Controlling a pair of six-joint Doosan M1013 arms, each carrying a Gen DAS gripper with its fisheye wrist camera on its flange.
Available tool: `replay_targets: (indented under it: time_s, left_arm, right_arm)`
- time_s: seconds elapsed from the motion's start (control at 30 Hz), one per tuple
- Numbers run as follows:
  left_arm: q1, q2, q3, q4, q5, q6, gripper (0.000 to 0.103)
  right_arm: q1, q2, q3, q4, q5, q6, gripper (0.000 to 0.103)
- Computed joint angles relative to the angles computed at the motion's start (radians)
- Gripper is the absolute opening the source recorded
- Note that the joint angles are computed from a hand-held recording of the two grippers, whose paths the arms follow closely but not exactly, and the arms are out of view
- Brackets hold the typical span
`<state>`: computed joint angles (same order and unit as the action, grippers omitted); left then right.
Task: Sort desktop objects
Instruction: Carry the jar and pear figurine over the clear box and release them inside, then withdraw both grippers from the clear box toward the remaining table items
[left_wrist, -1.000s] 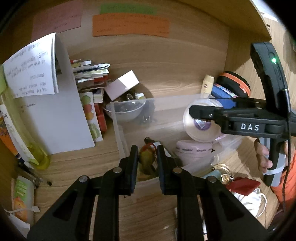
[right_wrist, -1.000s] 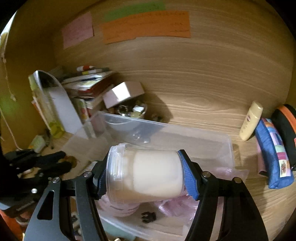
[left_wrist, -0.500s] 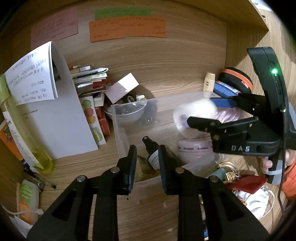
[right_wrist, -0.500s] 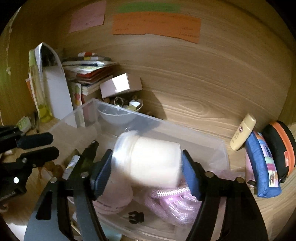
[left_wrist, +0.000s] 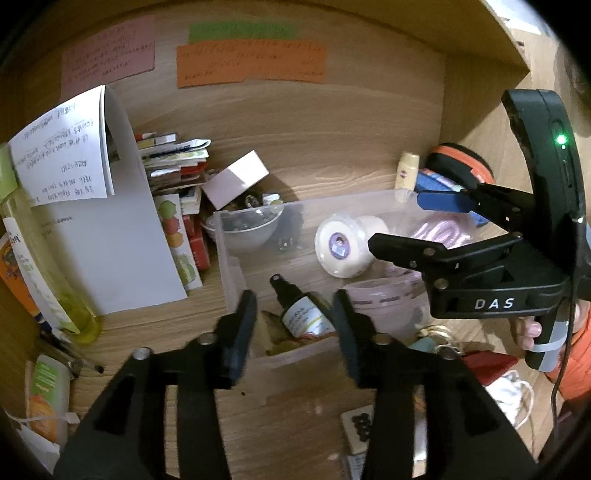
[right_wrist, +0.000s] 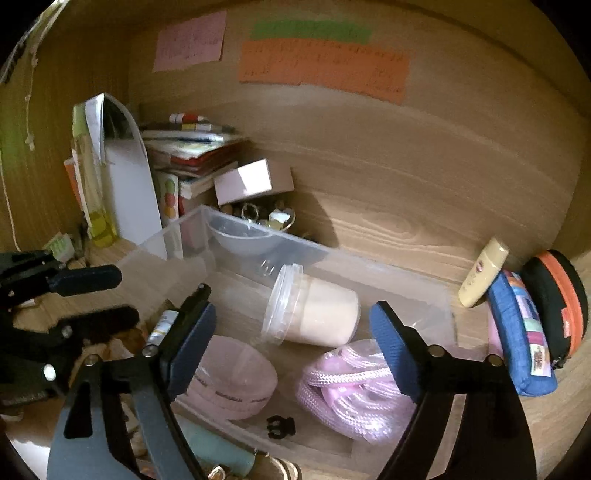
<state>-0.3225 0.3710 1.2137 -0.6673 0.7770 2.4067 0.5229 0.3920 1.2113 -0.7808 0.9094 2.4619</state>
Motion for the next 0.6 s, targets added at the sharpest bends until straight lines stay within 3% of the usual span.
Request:
replay_targets:
  time_s: [0.1,0.27,0.4,0.6]
  left_arm:
    - [-0.001,-0.015,0.021,-0.028,-0.030,0.032,0.059]
    - [0.000,-0.020,0.017,-0.009,-0.009,0.000,0.069]
    - [-0.002,-0.039,0.035,0.020,-0.014,-0.013,0.074]
    - [0.009,-0.073,0.079,0.053,-0.018,-0.022,0.086]
  right_arm:
    - [0.010,-0.012,0.001,-0.004,0.019,0.009,0.084]
    - [0.035,-0.046,0.030,-0.047,0.053,0.052,0.084]
    - [0.054,-0.082,0.075,-0.093,0.055,0.106,0.098]
    - [0.083,-0.129,0.143,-0.152,0.063,0.167,0.098]
